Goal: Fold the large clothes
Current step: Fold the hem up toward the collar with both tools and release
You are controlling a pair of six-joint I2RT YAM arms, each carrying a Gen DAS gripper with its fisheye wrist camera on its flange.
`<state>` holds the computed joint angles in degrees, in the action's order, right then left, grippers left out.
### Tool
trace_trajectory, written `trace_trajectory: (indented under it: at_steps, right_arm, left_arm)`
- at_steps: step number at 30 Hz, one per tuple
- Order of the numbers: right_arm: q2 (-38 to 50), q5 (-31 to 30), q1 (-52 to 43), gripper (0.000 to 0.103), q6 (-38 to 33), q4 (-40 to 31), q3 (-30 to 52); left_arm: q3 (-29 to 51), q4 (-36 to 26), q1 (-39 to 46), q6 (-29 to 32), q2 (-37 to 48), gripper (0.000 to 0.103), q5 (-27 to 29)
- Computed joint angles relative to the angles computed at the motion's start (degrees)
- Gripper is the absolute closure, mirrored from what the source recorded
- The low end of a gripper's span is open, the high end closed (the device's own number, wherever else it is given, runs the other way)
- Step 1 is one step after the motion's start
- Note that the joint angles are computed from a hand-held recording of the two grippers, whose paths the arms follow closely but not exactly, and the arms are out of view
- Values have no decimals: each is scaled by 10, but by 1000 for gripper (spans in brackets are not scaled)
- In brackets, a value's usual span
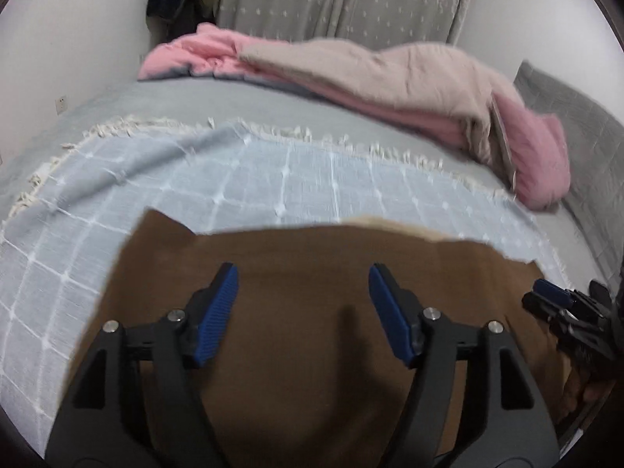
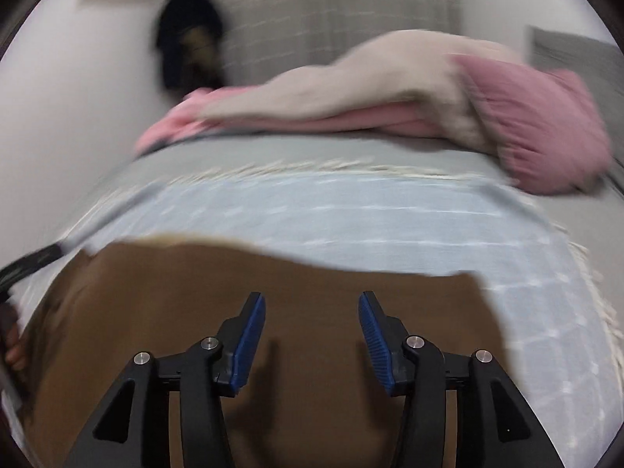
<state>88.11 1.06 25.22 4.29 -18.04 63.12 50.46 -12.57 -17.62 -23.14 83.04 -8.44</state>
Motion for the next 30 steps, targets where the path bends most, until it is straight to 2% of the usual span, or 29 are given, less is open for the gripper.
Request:
trace_trajectory:
  at_steps: [3, 4, 6, 7, 8, 9, 10, 11, 12, 13, 15, 16, 18, 20, 21, 23, 26, 28, 30]
  right_arm:
    - [53, 14, 16, 53, -17, -15, 22]
    - [59, 13, -10, 53, -26, -11, 17]
    - [60, -9, -92, 51, -27, -8, 8]
    - [76, -10, -150, 51, -15, -30, 23]
    - [102, -20, -213, 51, 3, -67, 52]
    - [117, -44, -257, 53, 15, -89, 69]
    - [125, -55, -305, 53, 31, -108, 81]
    - [121, -17, -327, 53, 39, -130, 89]
    - [111, 3, -338, 53, 34, -137, 87]
    - [86, 25, -347, 53, 21, -137, 72]
    - [22, -2, -365, 51, 5, -126, 28]
    - [-21, -23, -367, 51, -1, -124, 2]
    - [-103, -44, -352, 50, 4, -125, -46]
    - [-198, -64, -295, 44, 25, -136, -99]
    - [-221, -54, -256, 40, 40, -138, -112]
    - [-282, -25, -153, 38, 74, -143, -157]
    - [-304, 25, -26, 38, 123, -147, -190]
    - [-335, 37, 4, 38, 156, -152, -237]
    - [-368, 0, -33, 38, 160, -159, -277]
  left_arm:
    - [27, -21, 47, 38, 68, 32, -5]
    - [40, -40, 96, 48, 90, 33, 7]
    - [59, -61, 169, 84, 118, 32, -3]
    - [70, -74, 207, 94, 130, 26, 15]
    - [74, -80, 247, 91, 132, 24, 71]
    - [79, -90, 261, 87, 131, 25, 72]
    - [88, -107, 251, 97, 130, 25, 8]
    - [92, -119, 240, 115, 125, 26, -44]
    - [90, -129, 237, 120, 114, 26, -65]
    - [76, -133, 238, 113, 85, 26, -56]
    - [38, -136, 238, 92, 13, 26, -17]
    - [9, -146, 223, 74, -48, 26, 6]
    - [-39, -157, 177, 45, -147, 23, 24]
    - [-81, -184, 87, -16, -243, 18, 8]
    - [-88, -184, 59, -31, -261, 17, 10]
    - [-111, -183, -18, -72, -286, 17, -13]
    - [-151, -191, -118, -119, -307, 17, -69]
    - [-176, -212, -140, -138, -307, 17, -85]
    - [-213, -230, -135, -134, -340, 17, -88]
